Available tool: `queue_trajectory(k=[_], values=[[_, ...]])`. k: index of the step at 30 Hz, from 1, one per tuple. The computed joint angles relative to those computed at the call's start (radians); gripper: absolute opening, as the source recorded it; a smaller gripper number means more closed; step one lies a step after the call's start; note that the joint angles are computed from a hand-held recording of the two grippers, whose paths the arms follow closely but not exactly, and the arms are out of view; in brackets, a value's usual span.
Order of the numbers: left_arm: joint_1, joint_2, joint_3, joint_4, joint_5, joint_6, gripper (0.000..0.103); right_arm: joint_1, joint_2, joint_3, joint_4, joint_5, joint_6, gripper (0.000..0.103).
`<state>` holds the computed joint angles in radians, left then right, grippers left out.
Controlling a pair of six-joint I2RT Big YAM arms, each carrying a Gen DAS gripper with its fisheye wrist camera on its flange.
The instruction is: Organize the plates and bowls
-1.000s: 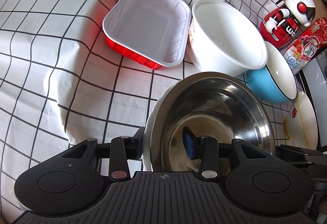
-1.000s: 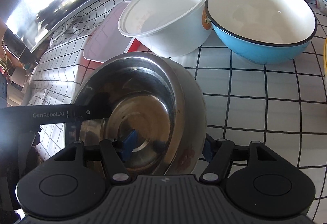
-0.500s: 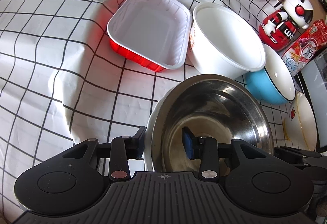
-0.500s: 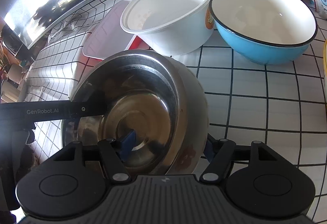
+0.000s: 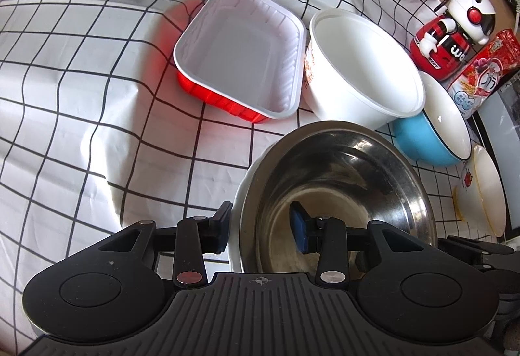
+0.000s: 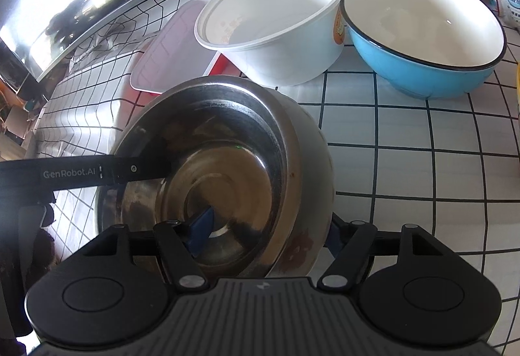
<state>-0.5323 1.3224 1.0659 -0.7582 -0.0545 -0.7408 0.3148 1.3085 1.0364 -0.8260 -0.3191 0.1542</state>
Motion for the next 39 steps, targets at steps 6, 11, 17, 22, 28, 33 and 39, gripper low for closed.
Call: queue_trajectory(k=[6, 11, 17, 22, 28, 33, 39], values=[[0.013, -0.042, -0.033, 0.063, -0.014, 0.01, 0.041, -0.002, -0.046, -0.019, 0.046, 0.052, 0.023, 0.081], [-0.007, -0.076, -0.028, 0.081, -0.138, 0.044, 0.041, -0.024, -0.094, -0.033, 0.058, 0.093, 0.07, 0.083], [-0.017, -0.113, -0.031, 0.18, -0.194, 0.057, 0.041, -0.042, -0.191, -0.087, 0.05, 0.205, 0.105, 0.086], [-0.046, -0.092, -0.008, 0.272, -0.119, 0.086, 0.041, -0.091, -0.288, -0.12, -0.004, 0.345, 0.089, 0.089], [-0.127, -0.001, 0.065, 0.291, -0.017, 0.069, 0.041, -0.268, -0.327, -0.114, -0.014, 0.362, -0.035, 0.095], [-0.208, 0.132, 0.183, 0.268, 0.035, 0.051, 0.041, -0.448, -0.269, -0.078, 0.032, 0.211, -0.163, 0.095], [-0.276, 0.328, 0.387, 0.204, -0.006, -0.048, 0.041, -0.562, -0.153, -0.008, 0.056, 0.084, -0.337, 0.082]])
